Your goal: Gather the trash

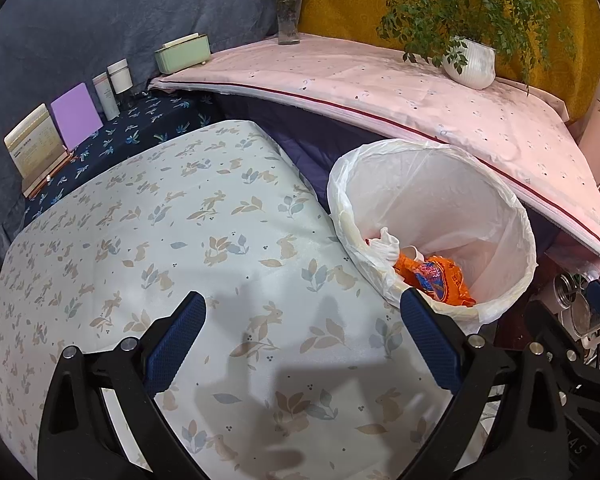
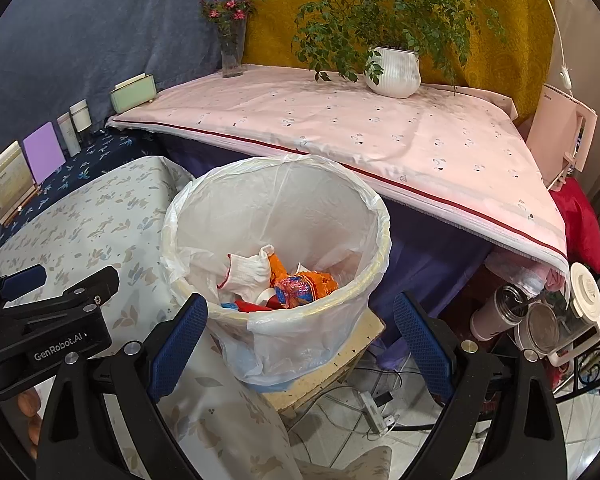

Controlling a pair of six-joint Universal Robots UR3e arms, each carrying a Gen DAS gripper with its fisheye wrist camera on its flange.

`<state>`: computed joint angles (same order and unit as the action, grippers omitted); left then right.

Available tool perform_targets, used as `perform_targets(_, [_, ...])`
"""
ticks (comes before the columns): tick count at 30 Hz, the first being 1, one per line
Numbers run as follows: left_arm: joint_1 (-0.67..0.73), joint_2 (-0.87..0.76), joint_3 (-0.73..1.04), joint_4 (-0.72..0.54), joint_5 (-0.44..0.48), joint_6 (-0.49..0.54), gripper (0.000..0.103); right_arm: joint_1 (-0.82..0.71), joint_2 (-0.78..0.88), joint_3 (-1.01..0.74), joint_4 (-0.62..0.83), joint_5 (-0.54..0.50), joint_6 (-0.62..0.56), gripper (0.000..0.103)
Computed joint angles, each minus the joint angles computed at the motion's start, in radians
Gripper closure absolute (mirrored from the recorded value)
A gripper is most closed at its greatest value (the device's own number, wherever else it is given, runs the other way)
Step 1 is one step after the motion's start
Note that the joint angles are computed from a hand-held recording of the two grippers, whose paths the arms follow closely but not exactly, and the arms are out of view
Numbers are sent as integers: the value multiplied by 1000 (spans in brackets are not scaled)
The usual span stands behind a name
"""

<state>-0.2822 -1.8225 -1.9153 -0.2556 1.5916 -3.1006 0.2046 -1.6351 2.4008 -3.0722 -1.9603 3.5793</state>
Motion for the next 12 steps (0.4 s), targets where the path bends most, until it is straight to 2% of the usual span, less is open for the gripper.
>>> perform_targets(12, [7, 4, -6, 12, -15, 10, 10, 4, 4, 2, -6, -3, 3, 13])
